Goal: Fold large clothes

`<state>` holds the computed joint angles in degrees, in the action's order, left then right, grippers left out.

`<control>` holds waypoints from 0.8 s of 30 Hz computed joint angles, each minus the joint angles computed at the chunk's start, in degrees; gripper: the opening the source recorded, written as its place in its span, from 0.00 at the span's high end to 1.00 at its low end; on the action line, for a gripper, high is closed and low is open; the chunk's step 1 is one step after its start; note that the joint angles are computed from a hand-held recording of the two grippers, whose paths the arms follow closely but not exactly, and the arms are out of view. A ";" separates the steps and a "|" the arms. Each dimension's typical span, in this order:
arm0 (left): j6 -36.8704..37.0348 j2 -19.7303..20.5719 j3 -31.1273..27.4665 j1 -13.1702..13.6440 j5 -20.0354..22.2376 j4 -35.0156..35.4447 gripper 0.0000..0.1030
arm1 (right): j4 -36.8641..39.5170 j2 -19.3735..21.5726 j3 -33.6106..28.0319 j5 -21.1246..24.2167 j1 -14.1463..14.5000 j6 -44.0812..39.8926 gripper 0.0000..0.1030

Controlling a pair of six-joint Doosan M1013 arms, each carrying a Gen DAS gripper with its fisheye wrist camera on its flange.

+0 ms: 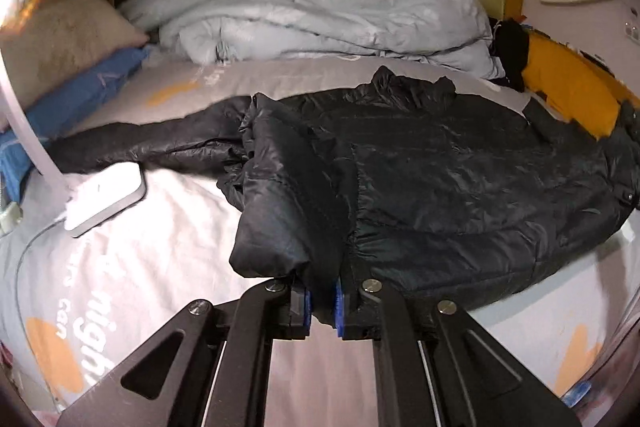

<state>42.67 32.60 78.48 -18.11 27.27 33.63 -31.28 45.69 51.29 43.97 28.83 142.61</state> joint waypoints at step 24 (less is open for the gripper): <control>-29.86 -2.12 3.17 -0.25 1.64 28.03 0.45 | -12.20 -4.43 7.40 -8.64 0.32 9.75 0.39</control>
<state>12.81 30.48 81.65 -18.36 28.92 61.67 -43.48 41.26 58.69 35.33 29.16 152.36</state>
